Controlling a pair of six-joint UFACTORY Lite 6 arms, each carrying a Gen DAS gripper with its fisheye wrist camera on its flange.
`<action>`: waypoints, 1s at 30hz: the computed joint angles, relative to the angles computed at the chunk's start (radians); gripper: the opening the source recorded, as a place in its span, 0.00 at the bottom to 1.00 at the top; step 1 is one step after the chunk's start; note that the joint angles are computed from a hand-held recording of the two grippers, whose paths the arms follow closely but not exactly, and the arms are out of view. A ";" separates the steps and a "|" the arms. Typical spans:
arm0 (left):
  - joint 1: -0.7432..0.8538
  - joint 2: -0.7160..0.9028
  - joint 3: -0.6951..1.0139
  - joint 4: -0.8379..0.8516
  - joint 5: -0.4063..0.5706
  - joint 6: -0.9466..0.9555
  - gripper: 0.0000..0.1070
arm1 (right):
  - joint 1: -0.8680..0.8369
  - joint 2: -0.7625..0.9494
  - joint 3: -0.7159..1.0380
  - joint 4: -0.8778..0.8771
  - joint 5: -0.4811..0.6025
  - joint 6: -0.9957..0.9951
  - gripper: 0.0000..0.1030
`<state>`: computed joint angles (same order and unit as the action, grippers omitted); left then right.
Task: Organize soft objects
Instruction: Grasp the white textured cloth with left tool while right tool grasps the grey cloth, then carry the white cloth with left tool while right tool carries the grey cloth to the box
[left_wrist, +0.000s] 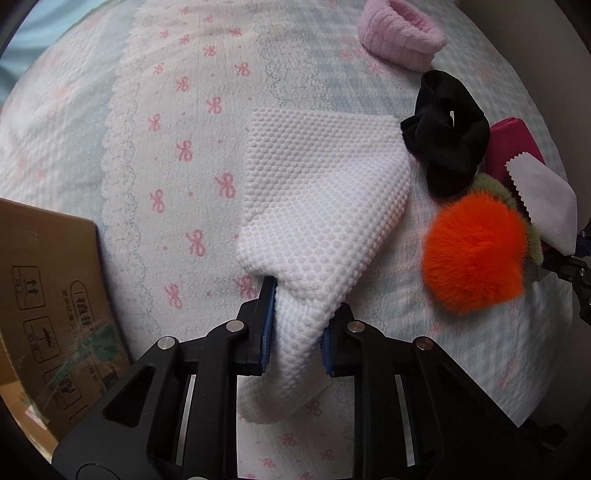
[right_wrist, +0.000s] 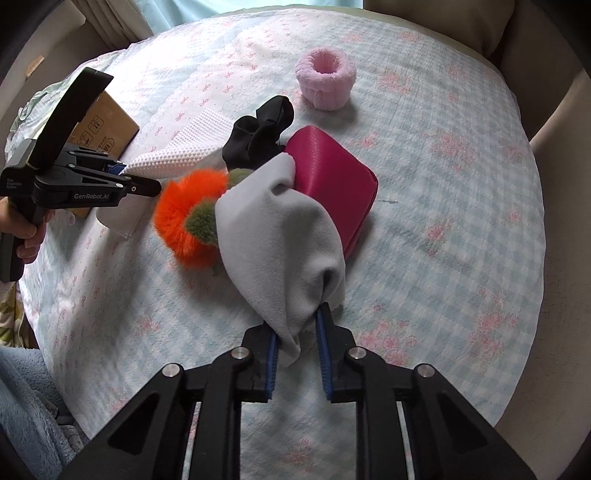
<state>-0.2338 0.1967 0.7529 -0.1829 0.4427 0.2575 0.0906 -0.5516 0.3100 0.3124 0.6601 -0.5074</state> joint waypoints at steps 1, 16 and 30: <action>-0.001 0.000 0.005 -0.011 0.003 0.002 0.16 | -0.025 -0.030 -0.004 0.004 0.027 -0.014 0.15; 0.056 -0.347 -0.057 -0.025 0.190 0.032 0.14 | -0.198 -0.303 0.037 0.105 0.262 0.012 0.09; 0.123 -0.674 0.061 -0.043 0.487 0.028 0.13 | -0.087 -0.494 0.292 0.029 0.441 0.457 0.09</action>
<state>-0.1109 -0.4778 0.8141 -0.2259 0.9298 0.2860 0.0034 -1.0456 0.6022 0.3412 1.1013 -0.0507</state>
